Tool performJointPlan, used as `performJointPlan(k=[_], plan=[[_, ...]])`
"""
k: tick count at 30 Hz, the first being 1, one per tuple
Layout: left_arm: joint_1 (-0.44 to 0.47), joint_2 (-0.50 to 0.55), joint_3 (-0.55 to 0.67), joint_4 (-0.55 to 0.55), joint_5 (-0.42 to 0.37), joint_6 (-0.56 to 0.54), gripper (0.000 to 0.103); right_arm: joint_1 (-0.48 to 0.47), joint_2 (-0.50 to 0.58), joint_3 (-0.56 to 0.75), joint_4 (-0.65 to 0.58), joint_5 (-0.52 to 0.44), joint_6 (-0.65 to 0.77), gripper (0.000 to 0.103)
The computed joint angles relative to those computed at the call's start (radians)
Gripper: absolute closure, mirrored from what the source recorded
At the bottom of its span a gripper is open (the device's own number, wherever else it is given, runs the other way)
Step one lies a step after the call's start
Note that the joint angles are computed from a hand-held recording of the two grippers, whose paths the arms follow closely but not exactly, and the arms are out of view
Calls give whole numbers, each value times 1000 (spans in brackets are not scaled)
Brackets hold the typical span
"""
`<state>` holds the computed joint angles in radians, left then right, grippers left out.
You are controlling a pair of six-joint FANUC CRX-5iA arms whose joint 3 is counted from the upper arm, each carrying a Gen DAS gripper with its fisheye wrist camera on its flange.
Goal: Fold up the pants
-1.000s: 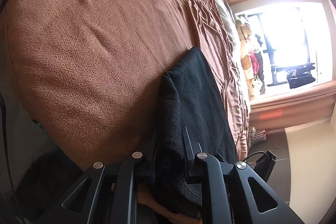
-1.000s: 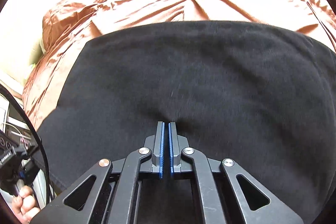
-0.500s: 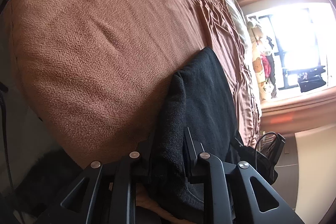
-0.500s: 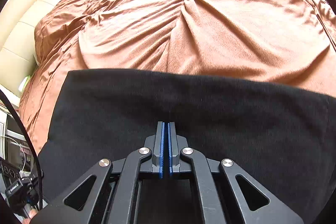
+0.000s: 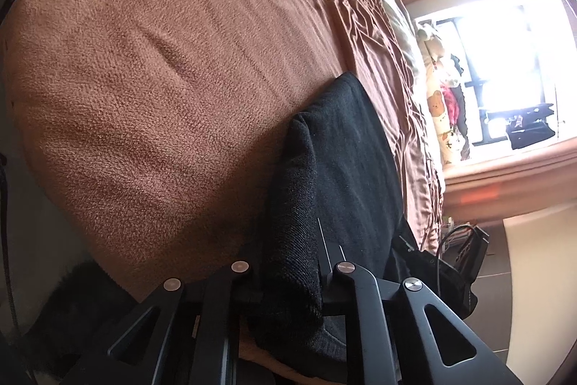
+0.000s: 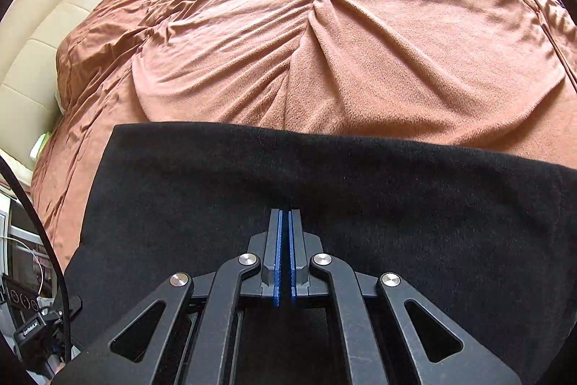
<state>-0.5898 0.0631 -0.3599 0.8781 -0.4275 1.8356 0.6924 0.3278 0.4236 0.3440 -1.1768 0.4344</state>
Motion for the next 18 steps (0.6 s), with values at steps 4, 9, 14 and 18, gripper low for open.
performJointPlan(k=[4,9,14,18], plan=[[-11,-12,-6,55,17,-63,88,25,-38,-49,-2,13,-13,103],[-32,-18,-2,136,38,-159,88,66,-115,-145,-18,66,-66,103],[-43,-17,38,109,27,-159,88,124,-198,-269,12,128,-147,103],[-53,-10,84,76,16,-151,88,164,-268,-369,39,184,-230,103]])
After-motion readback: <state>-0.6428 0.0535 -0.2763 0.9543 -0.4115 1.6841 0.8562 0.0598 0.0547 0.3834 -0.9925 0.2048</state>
